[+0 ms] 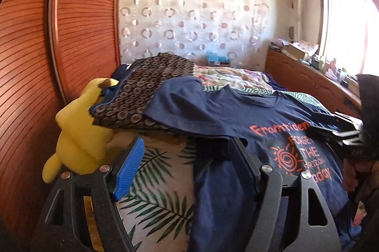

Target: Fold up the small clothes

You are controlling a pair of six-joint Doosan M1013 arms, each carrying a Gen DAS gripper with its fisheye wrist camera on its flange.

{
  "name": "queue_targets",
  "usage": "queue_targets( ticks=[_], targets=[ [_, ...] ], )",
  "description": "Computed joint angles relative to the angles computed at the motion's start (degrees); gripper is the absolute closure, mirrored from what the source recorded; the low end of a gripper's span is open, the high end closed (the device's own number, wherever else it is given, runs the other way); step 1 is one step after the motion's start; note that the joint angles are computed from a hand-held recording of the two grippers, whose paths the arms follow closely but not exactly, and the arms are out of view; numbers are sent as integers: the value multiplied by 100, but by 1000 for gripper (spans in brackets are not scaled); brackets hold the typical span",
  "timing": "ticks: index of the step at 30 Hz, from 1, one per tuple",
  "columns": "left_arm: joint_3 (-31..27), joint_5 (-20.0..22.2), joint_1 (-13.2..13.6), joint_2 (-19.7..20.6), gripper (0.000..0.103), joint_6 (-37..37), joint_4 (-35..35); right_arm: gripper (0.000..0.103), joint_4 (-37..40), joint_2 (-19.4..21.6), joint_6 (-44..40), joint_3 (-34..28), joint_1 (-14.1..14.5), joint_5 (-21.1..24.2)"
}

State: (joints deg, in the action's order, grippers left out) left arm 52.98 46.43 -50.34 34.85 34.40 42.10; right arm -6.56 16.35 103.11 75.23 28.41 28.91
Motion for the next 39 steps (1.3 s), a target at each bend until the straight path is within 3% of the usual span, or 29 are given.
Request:
queue_targets(
  ticks=[5,10,12,15,17,19,21,24,27,29,32,33,35,36,38,39],
  targets=[
    [252,-1,-21,-108,29,-324,237,30,1153,582,-1342,-939,58,446],
    [524,-52,-7,-214,29,-480,303,39,1881,1374,-2140,-2220,162,1349],
    [632,-53,13,-264,29,-592,249,41,1854,1642,-2172,-2662,190,1735],
    [734,-34,31,-310,29,-679,228,46,1041,2023,-1851,-3301,323,2243],
    [777,-27,31,-326,29,-715,243,55,733,2230,-1745,-3639,372,2553],
    [802,-55,35,-337,29,-733,240,86,767,2415,-1803,-3989,341,2802],
    [791,-55,26,-325,29,-726,244,97,1013,2360,-1833,-3921,268,2672],
    [737,-89,15,-294,29,-630,161,99,1243,2076,-1549,-3487,149,2136],
    [688,-124,13,-267,29,-507,88,101,556,1786,-713,-2934,95,1555],
    [676,-142,5,-260,29,-463,80,101,-7,1674,97,-2690,32,1616],
    [592,-156,-4,-208,29,-337,7,101,-699,1517,627,-2325,8,1696],
    [550,-133,-5,-180,29,-291,-25,101,-676,1464,591,-2210,-6,1572],
    [475,-88,-4,-132,29,-238,-95,100,221,1398,-76,-2079,-97,1360],
    [457,-80,-1,-119,29,-229,-129,96,557,1427,-370,-2117,-120,1372],
    [431,-86,3,-101,29,-186,-218,78,927,1441,-880,-2115,-93,1308],
    [422,-89,2,-95,29,-129,-258,61,1301,1465,-1335,-2116,-92,1263]
  ],
)
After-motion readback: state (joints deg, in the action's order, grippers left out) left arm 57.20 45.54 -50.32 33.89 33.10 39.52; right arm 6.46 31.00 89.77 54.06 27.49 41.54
